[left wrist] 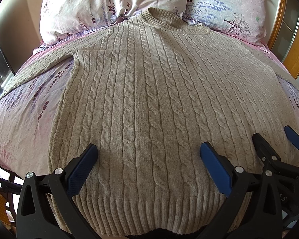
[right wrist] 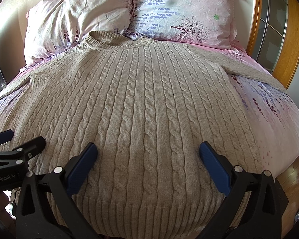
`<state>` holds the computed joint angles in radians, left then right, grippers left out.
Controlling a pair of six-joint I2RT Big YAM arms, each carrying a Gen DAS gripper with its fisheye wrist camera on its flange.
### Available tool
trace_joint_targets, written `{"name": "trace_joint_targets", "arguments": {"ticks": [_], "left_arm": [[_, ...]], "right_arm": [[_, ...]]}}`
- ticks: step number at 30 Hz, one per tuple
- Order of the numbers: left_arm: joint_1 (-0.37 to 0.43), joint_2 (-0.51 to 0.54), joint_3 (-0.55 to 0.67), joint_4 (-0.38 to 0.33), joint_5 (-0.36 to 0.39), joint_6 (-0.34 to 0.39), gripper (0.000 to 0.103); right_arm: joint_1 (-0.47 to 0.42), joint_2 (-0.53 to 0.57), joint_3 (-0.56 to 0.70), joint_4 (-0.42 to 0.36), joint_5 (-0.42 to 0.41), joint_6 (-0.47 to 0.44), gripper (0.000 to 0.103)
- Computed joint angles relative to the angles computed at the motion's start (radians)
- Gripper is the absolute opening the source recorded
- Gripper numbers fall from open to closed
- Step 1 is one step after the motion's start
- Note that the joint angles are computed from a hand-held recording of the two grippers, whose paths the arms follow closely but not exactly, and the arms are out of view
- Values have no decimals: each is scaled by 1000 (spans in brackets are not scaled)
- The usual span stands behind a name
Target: Fold small clothes
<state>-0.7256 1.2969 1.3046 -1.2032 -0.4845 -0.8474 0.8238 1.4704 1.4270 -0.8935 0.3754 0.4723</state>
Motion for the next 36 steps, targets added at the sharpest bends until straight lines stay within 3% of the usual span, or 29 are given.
{"name": "trace_joint_targets", "arguments": {"ticks": [9, 22, 26, 32, 36], "left_arm": [[-1, -9, -10, 2, -6, -3, 102], [-7, -12, -17, 26, -24, 9, 102], [7, -14, -16, 43, -10, 38, 102], [34, 6, 10, 66, -7, 79, 102], [50, 33, 39, 70, 16, 131, 102]], "right_arm": [[-3, 12, 12, -11, -18, -16, 101], [-20, -22, -59, 114, -60, -106, 101], [-28, -20, -54, 114, -84, -111, 101], [-64, -14, -37, 117, -167, -128, 101], [-161, -17, -6, 121, -286, -88, 89]]}}
